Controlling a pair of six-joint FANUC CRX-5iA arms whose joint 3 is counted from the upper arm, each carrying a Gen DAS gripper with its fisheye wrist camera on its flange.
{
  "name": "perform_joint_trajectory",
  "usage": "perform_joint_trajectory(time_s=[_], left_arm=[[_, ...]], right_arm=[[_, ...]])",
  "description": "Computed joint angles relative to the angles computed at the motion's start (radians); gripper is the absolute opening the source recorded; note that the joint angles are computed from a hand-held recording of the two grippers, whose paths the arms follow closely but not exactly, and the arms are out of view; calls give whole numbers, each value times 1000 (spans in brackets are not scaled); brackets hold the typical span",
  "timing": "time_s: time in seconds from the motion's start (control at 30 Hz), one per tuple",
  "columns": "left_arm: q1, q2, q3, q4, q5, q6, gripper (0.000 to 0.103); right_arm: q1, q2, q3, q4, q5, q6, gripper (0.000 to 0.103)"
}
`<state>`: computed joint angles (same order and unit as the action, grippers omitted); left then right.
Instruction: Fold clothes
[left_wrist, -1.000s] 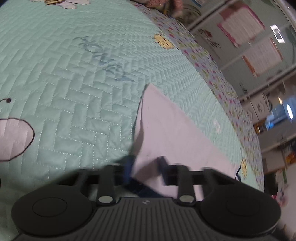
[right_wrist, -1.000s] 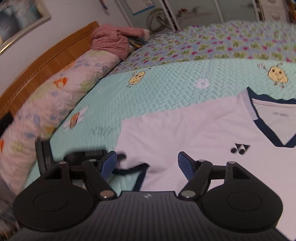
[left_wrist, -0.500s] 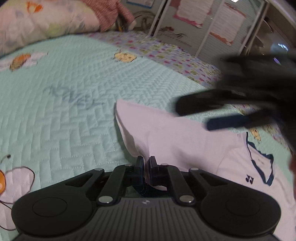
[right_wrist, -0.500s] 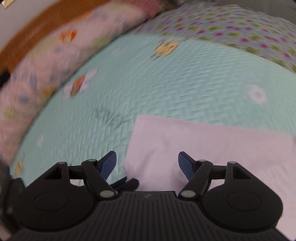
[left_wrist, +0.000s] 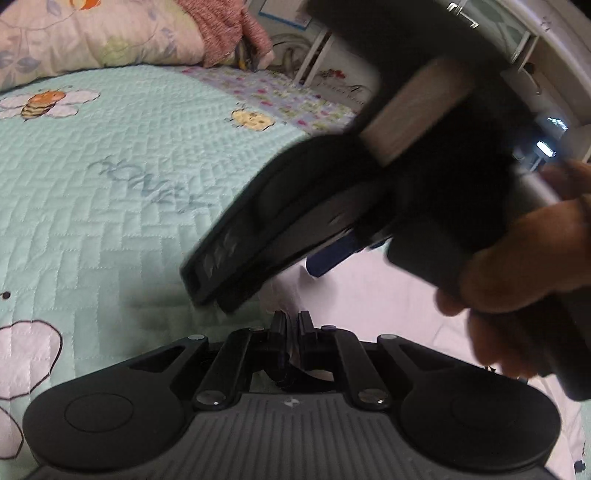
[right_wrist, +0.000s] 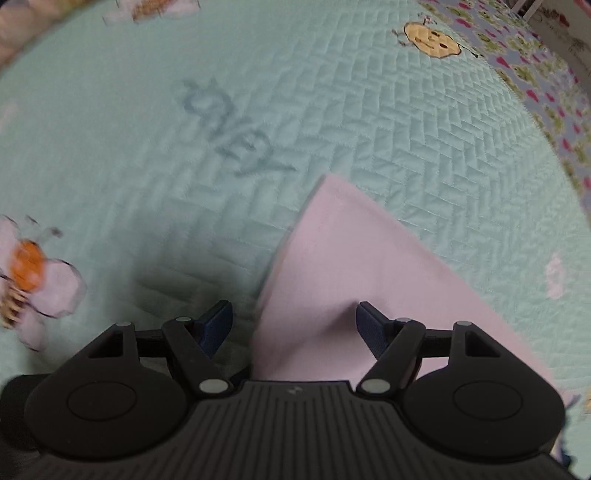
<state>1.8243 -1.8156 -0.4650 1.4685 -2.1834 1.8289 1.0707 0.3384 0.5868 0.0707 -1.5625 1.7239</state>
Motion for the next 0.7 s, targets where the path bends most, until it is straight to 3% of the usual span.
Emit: perform_joint_trajectory(time_s=[0.1, 0.17, 0.2, 0.27, 0.33, 0.5, 0.63, 0.7], left_arm=[[4, -3, -10, 16, 19, 7, 6], [9, -5, -21, 28, 26, 19, 7], [9, -2, -27, 33, 23, 20, 7], [0, 8, -39, 29, 8, 21, 8], [-23, 27, -57, 9, -24, 30, 13], [-132, 93, -125, -12, -159, 45, 36], [-201, 136, -81, -35, -308, -3, 38], [-183, 149, -55, 33, -374, -5, 40]], right_arm=[[11, 12, 3, 34, -12, 9, 68], [4, 11, 7, 25, -6, 3, 46], [-2, 7, 4, 21, 3, -3, 42], [-14, -3, -3, 7, 22, -18, 13], [-51, -22, -11, -46, 52, -52, 3], [-154, -71, -32, -197, 128, -136, 2], [-267, -141, -91, -371, 216, -211, 2], [-325, -174, -121, -461, 256, -235, 2]])
